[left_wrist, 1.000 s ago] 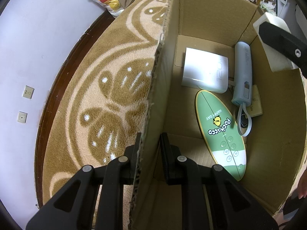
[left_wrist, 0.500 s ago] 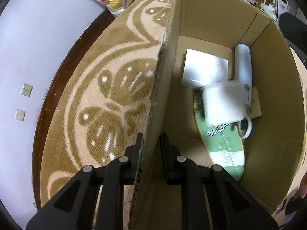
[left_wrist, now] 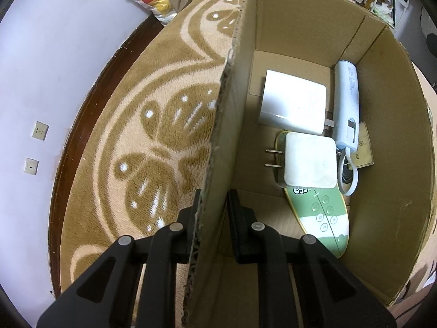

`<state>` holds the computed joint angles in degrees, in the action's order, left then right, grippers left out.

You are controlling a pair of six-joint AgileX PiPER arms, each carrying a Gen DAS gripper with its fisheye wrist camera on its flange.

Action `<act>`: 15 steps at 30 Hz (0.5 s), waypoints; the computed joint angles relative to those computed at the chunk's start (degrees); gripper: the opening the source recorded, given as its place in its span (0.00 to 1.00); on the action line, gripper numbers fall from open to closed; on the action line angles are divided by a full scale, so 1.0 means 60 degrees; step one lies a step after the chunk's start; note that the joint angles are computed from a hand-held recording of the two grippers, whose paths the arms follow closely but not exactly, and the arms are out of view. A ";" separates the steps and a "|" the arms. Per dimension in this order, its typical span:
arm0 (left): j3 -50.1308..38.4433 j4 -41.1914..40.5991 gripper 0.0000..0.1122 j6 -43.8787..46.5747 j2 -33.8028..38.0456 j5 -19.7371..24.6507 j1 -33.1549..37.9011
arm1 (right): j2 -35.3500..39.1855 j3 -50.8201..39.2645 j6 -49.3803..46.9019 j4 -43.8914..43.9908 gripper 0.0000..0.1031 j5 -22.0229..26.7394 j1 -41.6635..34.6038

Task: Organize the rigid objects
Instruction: 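Grasp the green 'Cheers' case with the right tool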

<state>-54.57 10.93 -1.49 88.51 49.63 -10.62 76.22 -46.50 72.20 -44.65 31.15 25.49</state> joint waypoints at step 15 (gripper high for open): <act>-0.0014 0.0076 0.14 -0.0020 -0.0011 0.0052 -0.0097 | 0.0299 0.1699 0.1586 -0.1357 0.90 -0.2181 -0.3363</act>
<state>-54.66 11.38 -1.61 88.45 49.94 -11.20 78.01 -36.30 81.72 -52.79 18.07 5.31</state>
